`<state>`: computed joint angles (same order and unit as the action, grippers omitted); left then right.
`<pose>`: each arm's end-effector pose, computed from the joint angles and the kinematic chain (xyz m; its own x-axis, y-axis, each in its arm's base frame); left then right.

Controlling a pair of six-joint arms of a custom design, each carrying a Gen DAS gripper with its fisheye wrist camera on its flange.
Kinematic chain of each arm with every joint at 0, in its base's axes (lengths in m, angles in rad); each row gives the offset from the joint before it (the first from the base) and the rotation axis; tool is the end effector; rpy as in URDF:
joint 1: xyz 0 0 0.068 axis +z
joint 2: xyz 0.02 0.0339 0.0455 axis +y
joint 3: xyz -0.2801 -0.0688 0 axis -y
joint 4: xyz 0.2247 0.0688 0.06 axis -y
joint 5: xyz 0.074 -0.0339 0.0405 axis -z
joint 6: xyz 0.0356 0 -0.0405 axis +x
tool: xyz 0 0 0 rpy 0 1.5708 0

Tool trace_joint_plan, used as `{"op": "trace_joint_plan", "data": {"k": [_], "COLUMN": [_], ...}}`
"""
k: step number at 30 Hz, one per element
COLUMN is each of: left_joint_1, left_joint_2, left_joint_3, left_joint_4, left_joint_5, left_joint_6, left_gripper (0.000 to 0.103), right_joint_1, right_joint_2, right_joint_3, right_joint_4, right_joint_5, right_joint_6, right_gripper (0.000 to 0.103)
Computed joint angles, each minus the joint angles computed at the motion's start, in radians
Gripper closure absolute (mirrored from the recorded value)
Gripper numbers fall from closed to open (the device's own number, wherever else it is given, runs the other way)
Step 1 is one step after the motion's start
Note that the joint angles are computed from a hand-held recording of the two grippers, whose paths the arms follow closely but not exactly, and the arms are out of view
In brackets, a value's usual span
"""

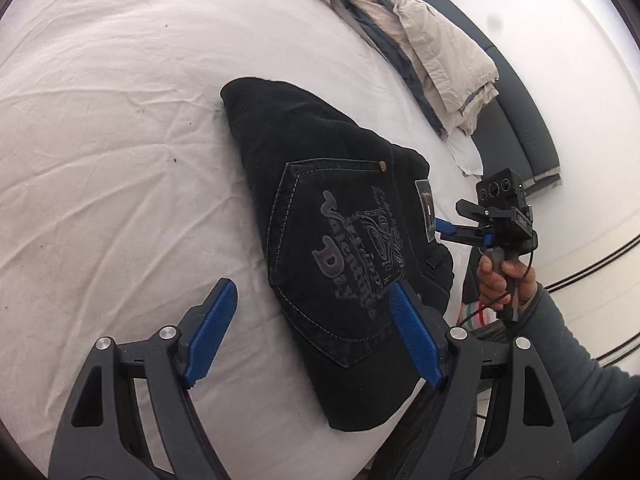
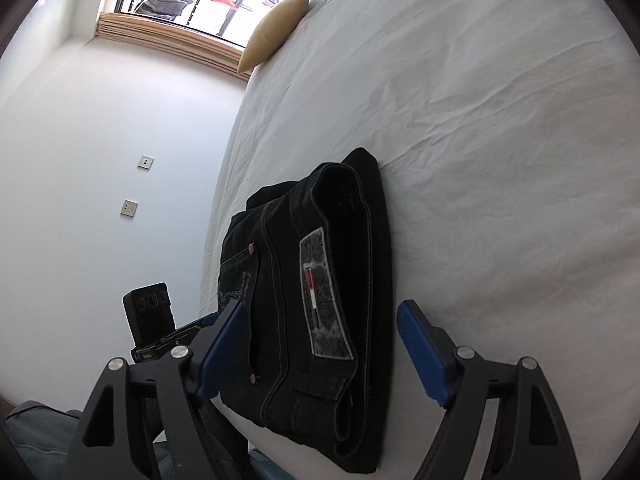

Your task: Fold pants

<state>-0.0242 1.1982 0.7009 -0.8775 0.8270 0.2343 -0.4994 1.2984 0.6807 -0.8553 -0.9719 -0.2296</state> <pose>0.1626 -0.0301 0.2237 -0.9167 0.1794 -0.3570 0.3829 0.6495 -0.6569 0.1649 -0.0564 0.2084 -0.8961 0.3427 -0.2822 -0.0049 0.6280 0.7782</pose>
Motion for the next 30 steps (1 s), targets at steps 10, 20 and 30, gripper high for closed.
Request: {"op": "trace_joint_plan", "data": {"k": [10,20,30], "left_joint_1": [-0.171,-0.333,-0.483], "left_joint_2": [0.050,0.028,0.010], "left_joint_3": [0.016,0.055,0.106], "left_joint_4": [0.156,0.208,0.239], "left_joint_5": [-0.111,-0.253,-0.384], "left_joint_6": [-0.195,-0.346,-0.491], "left_gripper": [0.026,0.063,0.074], "right_joint_1": [0.135,0.223,0.490], "right_joint_2": [0.024,-0.061,-0.214], "right_joint_3": [-0.034,-0.051,0.024], "right_joint_4": [0.188,0.211,0.159], "right_joint_5": [0.067,0.225,0.532], "right_joint_6": [0.153,0.229,0.424], "right_gripper": [0.028,0.062,0.079]}}
